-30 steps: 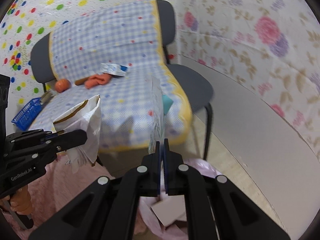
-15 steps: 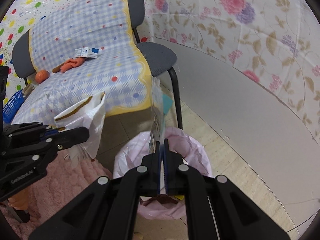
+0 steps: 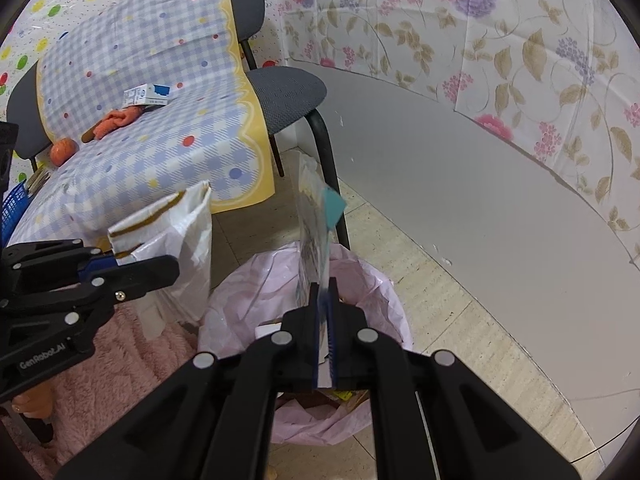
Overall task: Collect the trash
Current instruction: 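Open both grippers over the pink bin to drop the wrappers, then move both grippers back toward the chair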
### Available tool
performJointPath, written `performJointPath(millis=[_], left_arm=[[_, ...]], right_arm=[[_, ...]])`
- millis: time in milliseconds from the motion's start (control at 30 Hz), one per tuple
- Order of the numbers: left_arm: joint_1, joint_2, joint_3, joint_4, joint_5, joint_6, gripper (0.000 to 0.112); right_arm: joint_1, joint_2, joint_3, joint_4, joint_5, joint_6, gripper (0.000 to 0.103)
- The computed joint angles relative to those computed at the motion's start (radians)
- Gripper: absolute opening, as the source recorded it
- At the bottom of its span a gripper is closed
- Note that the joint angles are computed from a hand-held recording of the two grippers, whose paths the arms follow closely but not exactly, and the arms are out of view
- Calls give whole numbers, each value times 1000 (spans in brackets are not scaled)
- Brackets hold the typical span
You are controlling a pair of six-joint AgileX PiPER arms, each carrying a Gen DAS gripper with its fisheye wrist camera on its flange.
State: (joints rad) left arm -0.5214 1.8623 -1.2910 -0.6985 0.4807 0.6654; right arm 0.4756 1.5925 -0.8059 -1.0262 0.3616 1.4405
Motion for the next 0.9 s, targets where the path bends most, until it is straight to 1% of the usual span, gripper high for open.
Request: performJointPath(millis=[100,200,233,267,300,333,433,533,667,700,733,800,900], left_arm=[[5,23,-28,17,14,-33,28],[13,24,-27,17,10,-35,31],[15,21,-26,23,8,-40,35],[17,15,-23,30,5,-48,38],[21,6,-16,26,0,-46,46],[25,-3,-8,17,-6,-40,48],[38,-35,16,17,-23,-46,49],[38,-80,45,131,-60,-156,49],[57,-154,90,216,-90,-233,49],[65,-173,100,233,-96,-246,50],[68,-187,104,267,-99,-278,55],[83,-222,119,331,-111,-340,58],[118,-266,132,449,-112,-456,59]], right_arm=[[-15,22,-7,2,-12,2,10],[-21,29,-7,3,-16,3,15],[-19,27,-8,9,-12,-4,16],[-20,25,-11,18,-7,-16,21],[-15,19,-12,22,1,-22,24],[-10,11,-14,30,11,-31,25],[5,-30,-14,37,52,-43,27],[16,-82,-14,63,78,-71,27],[34,-139,-32,95,94,-101,27],[39,-144,-41,101,92,-103,27],[41,-150,-51,111,86,-111,27],[55,-149,-75,107,84,-110,35],[81,-118,-125,111,81,-134,37]])
